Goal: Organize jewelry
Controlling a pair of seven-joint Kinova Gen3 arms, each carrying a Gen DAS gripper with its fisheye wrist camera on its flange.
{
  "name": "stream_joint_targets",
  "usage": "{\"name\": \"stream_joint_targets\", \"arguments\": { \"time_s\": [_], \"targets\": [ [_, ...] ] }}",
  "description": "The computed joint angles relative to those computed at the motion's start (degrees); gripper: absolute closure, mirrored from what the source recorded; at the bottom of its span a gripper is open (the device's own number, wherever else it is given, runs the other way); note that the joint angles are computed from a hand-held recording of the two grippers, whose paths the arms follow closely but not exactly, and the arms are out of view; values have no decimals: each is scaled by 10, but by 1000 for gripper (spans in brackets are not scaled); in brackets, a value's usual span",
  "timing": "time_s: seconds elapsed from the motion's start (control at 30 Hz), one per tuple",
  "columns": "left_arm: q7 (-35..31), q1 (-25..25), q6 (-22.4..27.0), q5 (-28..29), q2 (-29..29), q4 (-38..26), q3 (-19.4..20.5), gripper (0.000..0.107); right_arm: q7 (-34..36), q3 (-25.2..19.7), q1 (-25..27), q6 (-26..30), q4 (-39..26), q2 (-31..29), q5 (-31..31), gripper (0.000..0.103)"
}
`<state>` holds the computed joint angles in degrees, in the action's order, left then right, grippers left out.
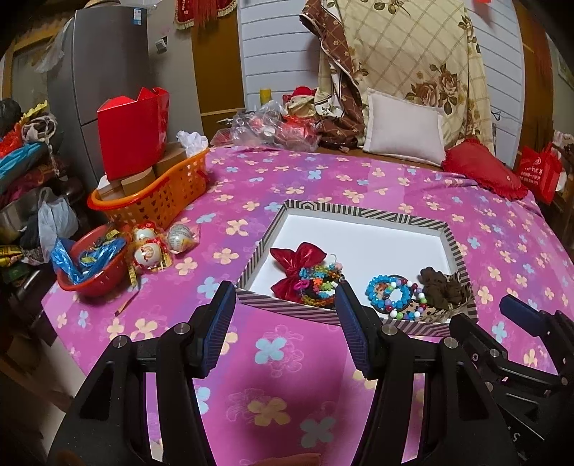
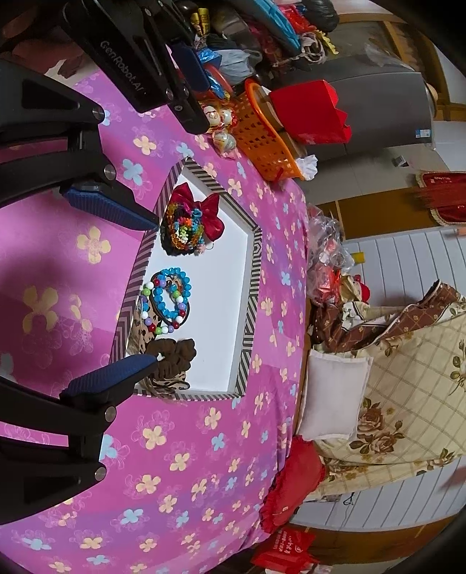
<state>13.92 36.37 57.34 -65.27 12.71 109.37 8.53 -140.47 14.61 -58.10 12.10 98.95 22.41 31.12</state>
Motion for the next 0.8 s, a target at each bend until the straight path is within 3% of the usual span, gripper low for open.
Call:
{"name": "stream_joint_targets", "arguments": {
  "time_s": [0.8],
  "targets": [
    [-18,-10,-7,4,2,-2,-5,50,51,-53,56,14,-15,11,-40,33]
  ]
}}
